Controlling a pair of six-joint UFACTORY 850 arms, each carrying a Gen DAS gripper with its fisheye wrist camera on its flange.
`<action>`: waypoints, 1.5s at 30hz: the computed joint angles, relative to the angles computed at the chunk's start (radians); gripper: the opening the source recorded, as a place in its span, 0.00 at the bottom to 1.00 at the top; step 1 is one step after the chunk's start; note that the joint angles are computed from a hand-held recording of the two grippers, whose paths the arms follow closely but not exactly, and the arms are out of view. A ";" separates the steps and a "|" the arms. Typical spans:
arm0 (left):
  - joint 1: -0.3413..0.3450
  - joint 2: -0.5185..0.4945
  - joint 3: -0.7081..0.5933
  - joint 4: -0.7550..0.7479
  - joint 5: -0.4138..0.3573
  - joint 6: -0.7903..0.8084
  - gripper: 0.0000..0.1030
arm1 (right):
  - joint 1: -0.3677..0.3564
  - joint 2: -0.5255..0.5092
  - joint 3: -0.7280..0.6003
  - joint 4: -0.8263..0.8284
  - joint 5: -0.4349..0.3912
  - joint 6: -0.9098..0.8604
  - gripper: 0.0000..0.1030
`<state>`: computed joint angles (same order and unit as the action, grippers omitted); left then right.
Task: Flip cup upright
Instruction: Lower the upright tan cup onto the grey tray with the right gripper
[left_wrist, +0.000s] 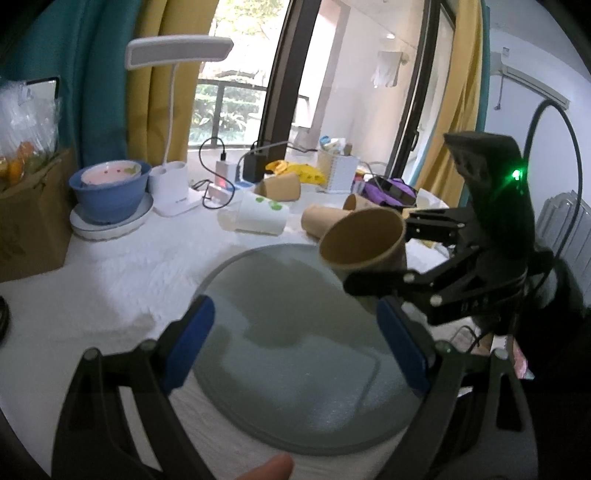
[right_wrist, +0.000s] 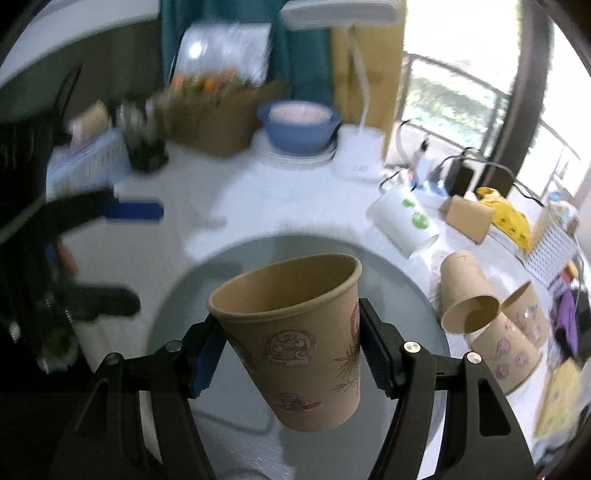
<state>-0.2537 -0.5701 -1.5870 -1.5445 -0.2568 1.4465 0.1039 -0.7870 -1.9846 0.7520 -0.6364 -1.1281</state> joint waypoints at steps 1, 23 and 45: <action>-0.002 0.008 0.008 -0.019 0.005 0.016 0.88 | -0.003 0.012 0.022 0.044 0.015 -0.024 0.68; 0.023 -0.066 -0.009 -0.625 0.095 0.414 0.88 | -0.029 -0.035 0.088 0.625 0.193 -0.198 0.68; 0.028 -0.101 -0.039 -0.576 0.087 0.387 0.88 | 0.004 -0.059 0.054 0.179 0.272 0.246 0.70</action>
